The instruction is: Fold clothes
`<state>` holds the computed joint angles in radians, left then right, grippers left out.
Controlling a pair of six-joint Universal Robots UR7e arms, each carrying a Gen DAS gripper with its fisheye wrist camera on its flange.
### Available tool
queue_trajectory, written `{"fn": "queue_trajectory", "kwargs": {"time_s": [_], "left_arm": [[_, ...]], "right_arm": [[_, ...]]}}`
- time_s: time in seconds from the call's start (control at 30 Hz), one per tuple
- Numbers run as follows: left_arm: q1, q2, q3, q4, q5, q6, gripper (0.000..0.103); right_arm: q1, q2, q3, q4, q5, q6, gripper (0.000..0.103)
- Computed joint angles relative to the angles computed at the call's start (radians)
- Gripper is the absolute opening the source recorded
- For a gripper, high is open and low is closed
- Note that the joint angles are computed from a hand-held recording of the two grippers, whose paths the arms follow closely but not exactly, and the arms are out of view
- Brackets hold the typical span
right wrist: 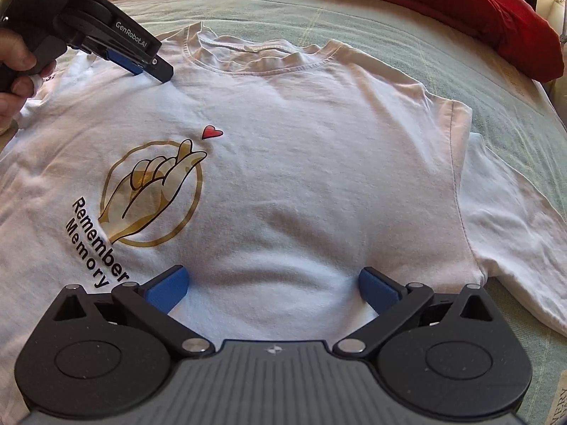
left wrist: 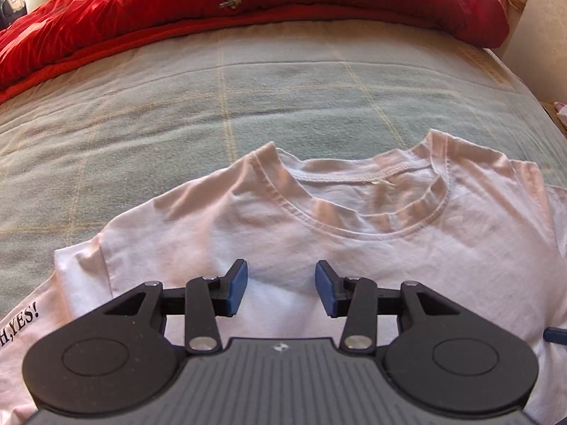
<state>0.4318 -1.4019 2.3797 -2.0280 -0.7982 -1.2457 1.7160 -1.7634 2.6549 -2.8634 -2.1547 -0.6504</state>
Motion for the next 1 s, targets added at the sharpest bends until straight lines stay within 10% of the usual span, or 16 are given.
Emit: {"fn": "queue_trajectory", "kwargs": {"time_s": [0.2,0.47,1.0], "left_arm": [[-0.085,-0.151,0.068,0.032,-0.064,-0.038,0.044],[-0.196,-0.215,0.132,0.166,-0.113,-0.293,0.045],[-0.293,-0.189,0.105,0.317,-0.223,-0.630,0.051]], "right_arm": [[0.078,0.052,-0.074,0.150,-0.091,0.176,0.103],[0.157,0.046,-0.153,0.296,0.008,0.364,0.103],[0.141,0.144,-0.085,0.177,-0.013,0.232,0.103]]}}
